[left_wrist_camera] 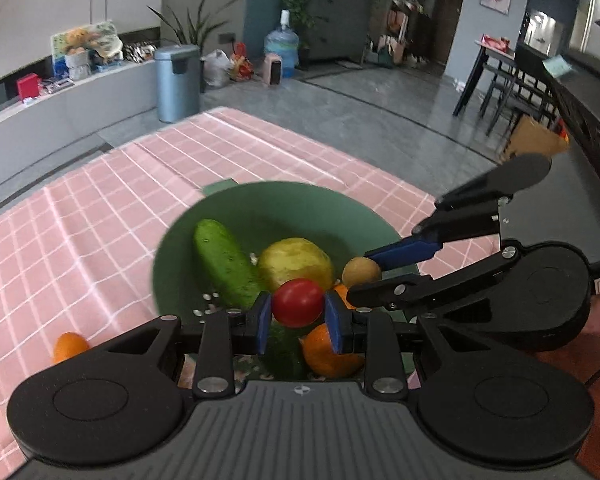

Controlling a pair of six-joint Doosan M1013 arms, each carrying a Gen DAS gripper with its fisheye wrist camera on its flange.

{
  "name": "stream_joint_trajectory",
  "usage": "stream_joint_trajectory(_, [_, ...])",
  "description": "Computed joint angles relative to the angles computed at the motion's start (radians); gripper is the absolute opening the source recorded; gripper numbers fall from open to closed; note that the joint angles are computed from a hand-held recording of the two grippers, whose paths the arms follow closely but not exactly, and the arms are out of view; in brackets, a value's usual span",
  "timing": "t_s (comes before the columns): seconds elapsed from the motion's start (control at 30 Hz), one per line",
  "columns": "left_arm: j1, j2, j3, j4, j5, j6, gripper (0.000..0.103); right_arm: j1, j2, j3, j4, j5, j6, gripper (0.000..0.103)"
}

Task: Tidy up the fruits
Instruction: 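Carry the tomato in the left tool while the right tool carries the brown fruit over the colander, then open both tools over the colander, releasing the tomato and brown fruit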

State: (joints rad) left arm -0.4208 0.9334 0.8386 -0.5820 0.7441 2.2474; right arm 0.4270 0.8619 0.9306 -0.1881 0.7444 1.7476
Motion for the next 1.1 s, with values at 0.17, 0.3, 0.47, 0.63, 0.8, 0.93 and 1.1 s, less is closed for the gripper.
stream_joint_trajectory(0.17, [-0.006,0.043,-0.066,0.024,0.062,-0.042,0.032,-0.009,0.023,-0.041,0.013,0.081,-0.082,0.021])
stream_joint_trajectory(0.3, [-0.009,0.061,-0.095,0.041,0.089,-0.060,0.032,-0.018,0.040,-0.072,0.040,0.118,-0.139,0.021])
stream_joint_trajectory(0.47, [-0.011,0.074,-0.115,0.071,0.110,-0.093,0.032,-0.023,0.056,-0.097,0.058,0.137,-0.162,0.022])
stream_joint_trajectory(0.63, [-0.009,0.074,-0.116,0.068,0.113,-0.097,0.035,-0.026,0.054,-0.091,0.062,0.127,-0.157,0.022])
stream_joint_trajectory(0.8, [-0.006,0.061,-0.096,0.058,0.103,-0.099,0.050,-0.021,0.052,-0.089,0.036,0.129,-0.136,0.027])
stream_joint_trajectory(0.93, [-0.002,0.035,-0.057,0.042,0.076,-0.076,0.055,-0.016,0.038,-0.069,0.020,0.114,-0.119,0.031])
stream_joint_trajectory(1.1, [0.001,-0.012,0.009,0.045,0.022,-0.060,0.056,-0.005,0.016,-0.041,-0.004,0.073,-0.079,0.031])
